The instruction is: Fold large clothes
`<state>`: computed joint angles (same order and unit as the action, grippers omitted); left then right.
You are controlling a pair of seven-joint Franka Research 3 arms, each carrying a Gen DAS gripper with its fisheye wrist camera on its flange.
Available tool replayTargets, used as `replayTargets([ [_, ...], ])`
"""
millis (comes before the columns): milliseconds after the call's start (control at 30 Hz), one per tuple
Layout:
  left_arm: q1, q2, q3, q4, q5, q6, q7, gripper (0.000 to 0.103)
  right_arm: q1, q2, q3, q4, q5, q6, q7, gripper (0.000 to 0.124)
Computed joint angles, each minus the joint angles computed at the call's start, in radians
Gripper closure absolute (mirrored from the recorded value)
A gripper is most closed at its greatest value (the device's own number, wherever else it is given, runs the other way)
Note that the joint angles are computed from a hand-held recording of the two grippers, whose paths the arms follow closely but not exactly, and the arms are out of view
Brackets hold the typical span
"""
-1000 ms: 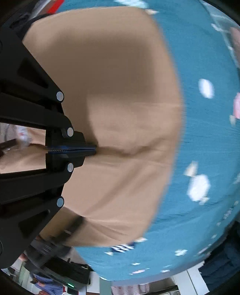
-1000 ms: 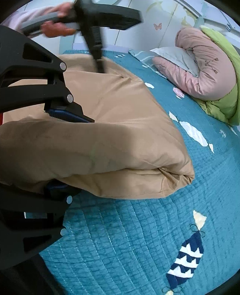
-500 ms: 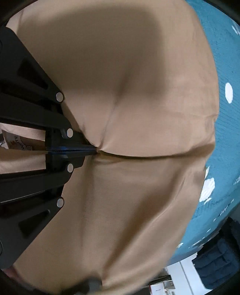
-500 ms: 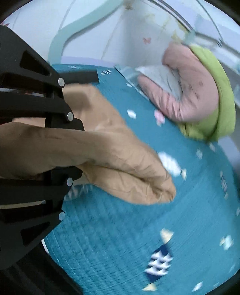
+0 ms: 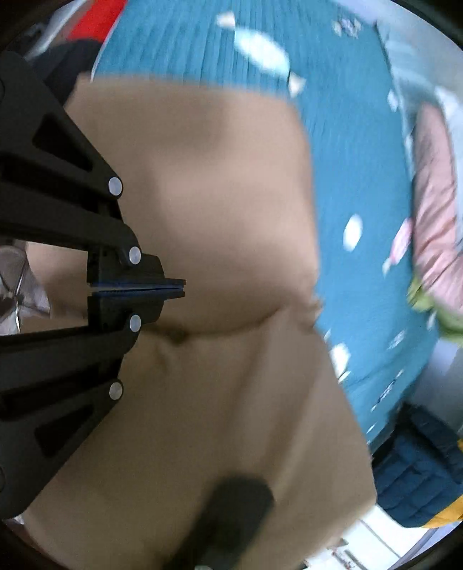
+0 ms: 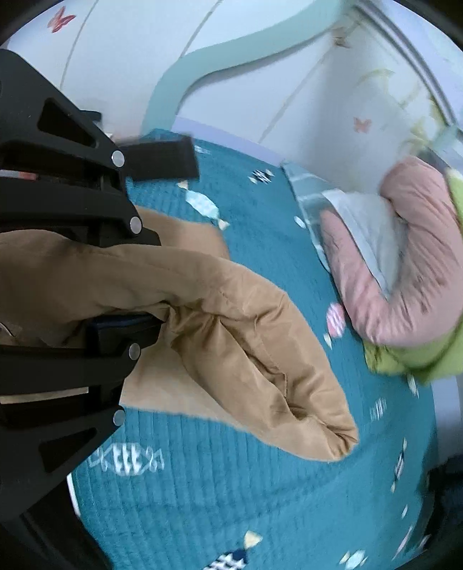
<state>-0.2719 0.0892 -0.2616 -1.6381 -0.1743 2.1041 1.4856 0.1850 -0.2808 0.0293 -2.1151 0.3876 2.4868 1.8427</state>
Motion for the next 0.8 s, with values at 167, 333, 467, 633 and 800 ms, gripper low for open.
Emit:
replayTargets([
  [167, 0.046, -0.112, 0.045, -0.102, 0.003, 0.019, -0.007, 0.1, 0.033, 0.161, 0.039, 0.151, -0.063, -0.062, 0.028, 0.101],
  [333, 0.085, -0.199, 0.089, -0.21, 0.022, 0.015, -0.048, 0.1, 0.081, 0.333, 0.057, 0.307, -0.163, -0.125, 0.068, 0.101],
  [467, 0.113, -0.243, 0.112, -0.267, 0.041, -0.004, -0.086, 0.1, 0.118, 0.456, 0.065, 0.406, -0.143, -0.177, 0.064, 0.09],
  [633, 0.136, -0.273, 0.13, -0.304, 0.059, -0.003, -0.108, 0.099, 0.082, 0.517, 0.099, 0.44, 0.182, -0.247, -0.108, 0.073],
  [800, 0.138, -0.292, 0.137, -0.302, 0.05, 0.005, -0.105, 0.099, 0.068, 0.486, 0.092, 0.388, 0.317, -0.224, -0.195, 0.072],
])
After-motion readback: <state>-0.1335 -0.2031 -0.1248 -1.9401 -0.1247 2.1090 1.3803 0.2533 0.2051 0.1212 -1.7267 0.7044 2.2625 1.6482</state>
